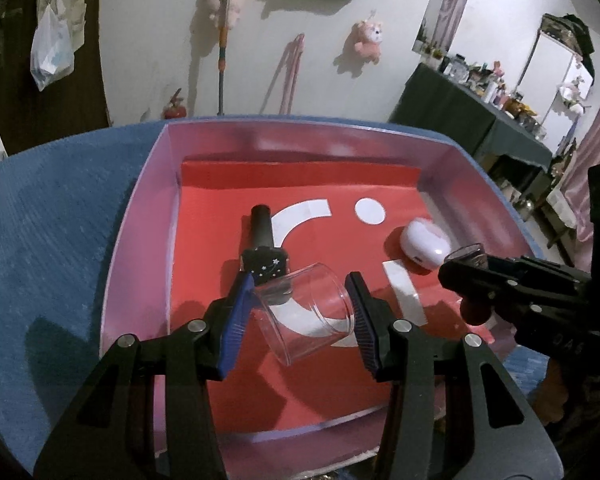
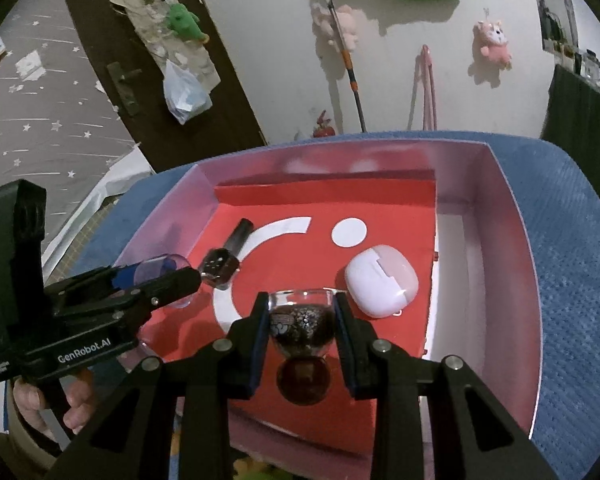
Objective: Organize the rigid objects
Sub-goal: 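Carry the glass jar and glass ball over the pink box, lowering them inside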
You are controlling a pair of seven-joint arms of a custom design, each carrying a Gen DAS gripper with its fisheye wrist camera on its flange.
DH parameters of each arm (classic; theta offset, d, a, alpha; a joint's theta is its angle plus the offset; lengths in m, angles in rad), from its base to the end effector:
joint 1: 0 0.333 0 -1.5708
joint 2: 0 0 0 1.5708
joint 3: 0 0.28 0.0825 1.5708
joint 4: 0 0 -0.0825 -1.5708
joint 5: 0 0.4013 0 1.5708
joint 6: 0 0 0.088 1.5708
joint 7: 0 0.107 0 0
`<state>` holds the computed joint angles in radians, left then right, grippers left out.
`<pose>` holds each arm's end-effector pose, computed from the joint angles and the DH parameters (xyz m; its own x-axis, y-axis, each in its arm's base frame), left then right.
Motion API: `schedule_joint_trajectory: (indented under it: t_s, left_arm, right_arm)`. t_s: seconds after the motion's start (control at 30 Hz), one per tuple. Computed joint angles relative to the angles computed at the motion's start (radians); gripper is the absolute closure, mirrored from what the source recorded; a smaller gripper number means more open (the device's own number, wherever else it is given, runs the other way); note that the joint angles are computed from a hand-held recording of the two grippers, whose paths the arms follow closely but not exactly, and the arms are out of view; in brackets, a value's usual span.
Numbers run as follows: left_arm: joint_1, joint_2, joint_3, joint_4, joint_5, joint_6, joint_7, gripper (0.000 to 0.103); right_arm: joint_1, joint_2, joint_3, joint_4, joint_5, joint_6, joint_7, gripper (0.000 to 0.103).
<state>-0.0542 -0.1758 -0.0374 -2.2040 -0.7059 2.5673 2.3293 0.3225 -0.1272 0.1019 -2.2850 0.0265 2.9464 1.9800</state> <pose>0.5561 -0.0414 0.4699 -0.4044 -0.8952 0.1872 -0.7406 0.2005 -0.6414 0.5143 0.2317 0.4543 0.1062 -0.9510 -0.2905 -0.7543 0.1133 -0.6467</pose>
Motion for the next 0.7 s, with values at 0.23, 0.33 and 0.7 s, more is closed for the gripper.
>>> schedule_joint_trajectory:
  t_s: [0.23, 0.33, 0.7]
  left_arm:
    - [0.014, 0.056, -0.019, 0.035, 0.057, -0.013, -0.060, 0.058]
    - [0.016, 0.059, -0.025, 0.036, 0.064, 0.004, -0.066, 0.058]
    - [0.010, 0.029, -0.016, 0.021, 0.029, -0.067, -0.002, 0.058]
  right_arm:
    - [0.000, 0.042, -0.008, 0.036, 0.021, -0.034, -0.022, 0.070]
    - [0.001, 0.058, -0.011, 0.046, 0.038, -0.045, -0.033, 0.070]
    - [-0.002, 0.100, -0.013, 0.085, 0.061, -0.088, -0.048, 0.070]
